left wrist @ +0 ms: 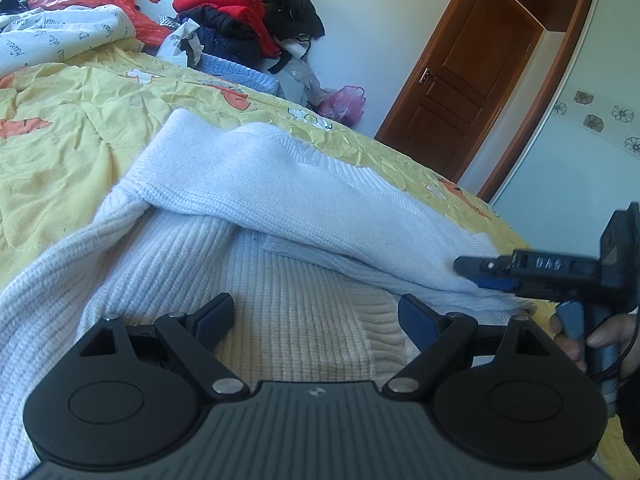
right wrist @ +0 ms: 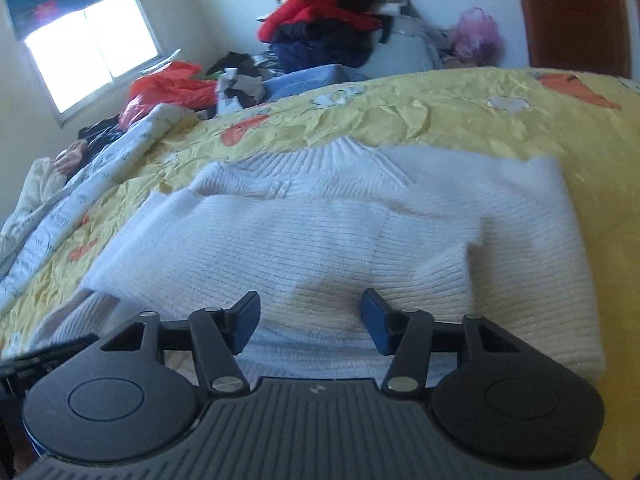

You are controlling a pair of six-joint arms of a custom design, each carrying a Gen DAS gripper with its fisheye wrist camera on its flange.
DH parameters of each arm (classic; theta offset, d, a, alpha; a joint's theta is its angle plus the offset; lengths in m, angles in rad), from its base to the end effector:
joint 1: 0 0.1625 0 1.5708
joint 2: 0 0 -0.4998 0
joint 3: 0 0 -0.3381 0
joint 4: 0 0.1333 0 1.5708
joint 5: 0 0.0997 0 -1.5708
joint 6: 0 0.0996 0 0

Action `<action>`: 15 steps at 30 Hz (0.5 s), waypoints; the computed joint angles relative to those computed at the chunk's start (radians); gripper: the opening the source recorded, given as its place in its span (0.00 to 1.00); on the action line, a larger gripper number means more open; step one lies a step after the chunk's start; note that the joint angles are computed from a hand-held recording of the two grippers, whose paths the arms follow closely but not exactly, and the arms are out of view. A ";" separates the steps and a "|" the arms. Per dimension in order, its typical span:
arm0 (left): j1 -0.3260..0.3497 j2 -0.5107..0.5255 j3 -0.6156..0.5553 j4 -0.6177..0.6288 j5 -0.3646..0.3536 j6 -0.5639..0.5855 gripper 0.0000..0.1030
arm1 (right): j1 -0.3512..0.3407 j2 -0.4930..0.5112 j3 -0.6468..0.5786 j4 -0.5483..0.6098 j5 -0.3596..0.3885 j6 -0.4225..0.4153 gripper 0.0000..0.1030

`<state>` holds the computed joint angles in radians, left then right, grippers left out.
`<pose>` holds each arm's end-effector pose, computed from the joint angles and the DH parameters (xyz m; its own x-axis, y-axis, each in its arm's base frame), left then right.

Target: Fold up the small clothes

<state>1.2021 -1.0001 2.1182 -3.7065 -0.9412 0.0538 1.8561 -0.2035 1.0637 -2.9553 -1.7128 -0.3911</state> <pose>-0.0151 -0.5717 0.3216 -0.9230 -0.1494 -0.3547 0.2393 0.4989 -0.8330 0.3524 -0.7780 -0.0282 -0.8037 -0.5114 0.3041 -0.5950 0.6877 -0.4161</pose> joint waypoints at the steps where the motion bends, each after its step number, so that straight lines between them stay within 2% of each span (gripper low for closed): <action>1: 0.001 -0.001 0.000 0.000 -0.001 0.000 0.87 | 0.005 0.001 -0.003 -0.004 -0.009 0.026 0.55; 4: 0.001 -0.001 0.000 0.001 -0.001 0.000 0.87 | 0.005 -0.005 0.029 -0.056 -0.014 0.031 0.57; 7: 0.000 0.000 0.000 0.000 0.001 0.001 0.87 | -0.006 -0.002 0.038 -0.063 -0.001 -0.027 0.56; 9: 0.000 0.000 0.000 0.000 0.001 0.001 0.87 | 0.000 -0.009 0.038 -0.059 -0.013 0.017 0.57; 11: 0.000 0.000 0.000 0.000 0.001 0.001 0.87 | 0.007 -0.018 0.070 -0.115 -0.016 0.040 0.58; 12: 0.000 0.000 0.000 0.000 0.001 0.001 0.87 | 0.007 -0.024 0.096 -0.154 -0.008 0.036 0.59; 13: 0.000 0.000 0.000 0.000 0.001 0.001 0.87 | 0.005 -0.029 0.116 -0.167 -0.003 0.027 0.67; 14: 0.000 0.000 0.000 0.001 0.001 0.002 0.87 | 0.003 -0.030 0.114 -0.138 -0.016 0.023 0.70; 15: 0.000 0.000 0.000 0.001 0.001 0.002 0.87 | -0.004 -0.030 0.122 -0.131 -0.012 -0.003 0.69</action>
